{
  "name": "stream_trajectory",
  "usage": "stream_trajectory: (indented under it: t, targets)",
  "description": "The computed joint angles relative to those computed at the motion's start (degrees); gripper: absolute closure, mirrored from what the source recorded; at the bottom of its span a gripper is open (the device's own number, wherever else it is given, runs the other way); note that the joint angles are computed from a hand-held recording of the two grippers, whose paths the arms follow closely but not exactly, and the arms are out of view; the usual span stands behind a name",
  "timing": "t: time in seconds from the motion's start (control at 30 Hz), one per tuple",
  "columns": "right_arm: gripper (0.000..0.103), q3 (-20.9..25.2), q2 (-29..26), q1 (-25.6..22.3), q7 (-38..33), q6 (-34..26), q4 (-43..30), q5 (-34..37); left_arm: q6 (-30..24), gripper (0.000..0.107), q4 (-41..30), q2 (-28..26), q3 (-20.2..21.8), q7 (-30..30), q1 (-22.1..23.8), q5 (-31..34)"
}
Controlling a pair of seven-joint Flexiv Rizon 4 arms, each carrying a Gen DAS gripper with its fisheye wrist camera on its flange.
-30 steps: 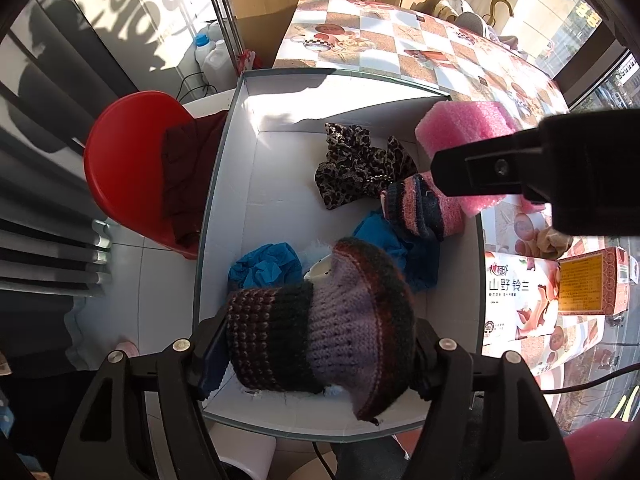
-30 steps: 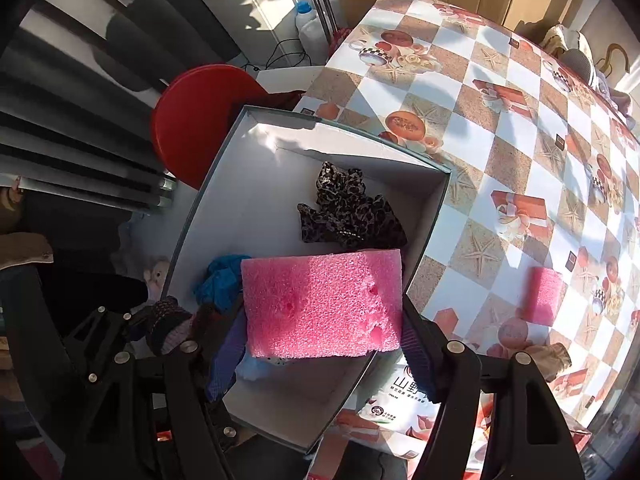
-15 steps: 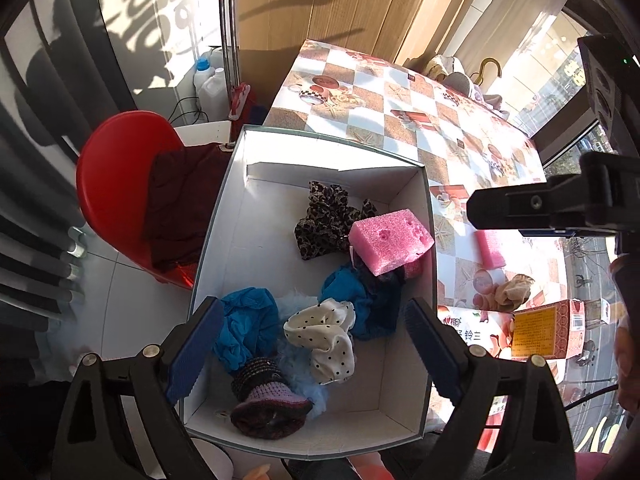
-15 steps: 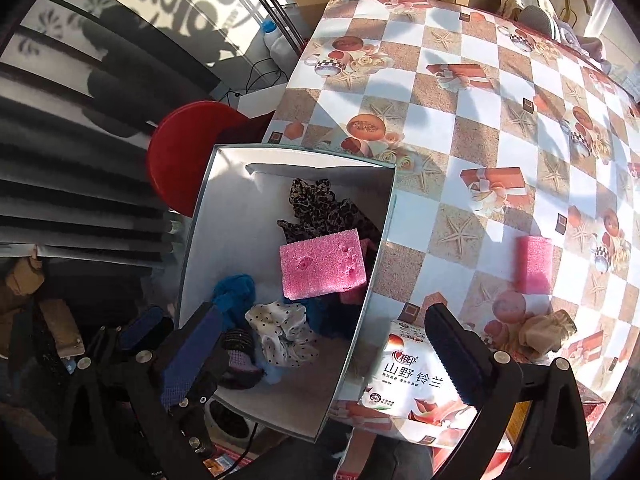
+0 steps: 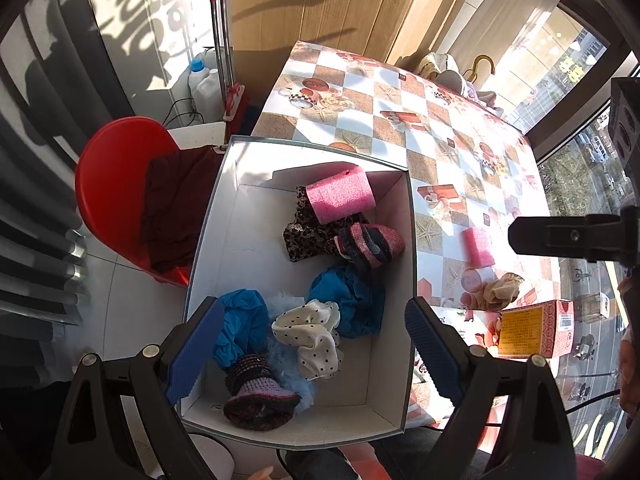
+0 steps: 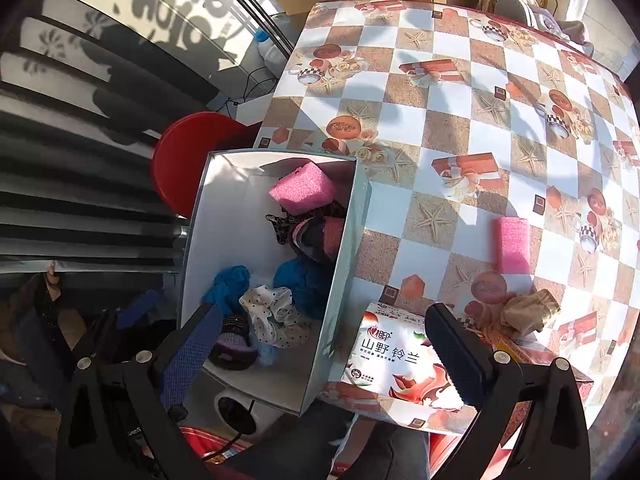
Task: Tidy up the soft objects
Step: 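Move both tools back over the table toward the second pink sponge and beige glove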
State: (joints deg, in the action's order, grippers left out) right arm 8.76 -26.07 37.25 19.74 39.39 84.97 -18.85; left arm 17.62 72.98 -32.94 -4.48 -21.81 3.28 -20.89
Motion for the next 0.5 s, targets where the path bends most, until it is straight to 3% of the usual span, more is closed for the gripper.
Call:
stream_trajectory:
  t: [0.23, 0.33, 0.5]
  targets:
    - [0.001, -0.80, 3.39, 0.63, 3.73, 3.64, 4.84, -3.53, 1.09, 0.013, 0.26, 1.86, -0.07, 2.24, -0.44, 0.78]
    - [0.001, -0.98, 6.75, 0.81, 9.55, 5.27, 9.68, -6.34, 3.29, 0.013, 1.83, 3.09, -0.37, 3.67, -1.19, 0.69]
    - [0.001, 0.86, 13.77, 0.39, 21.46, 3.13, 18.10, -10.89, 2.05, 0.013, 2.52, 4.26, -1.04, 4.45, -2.96, 0.78]
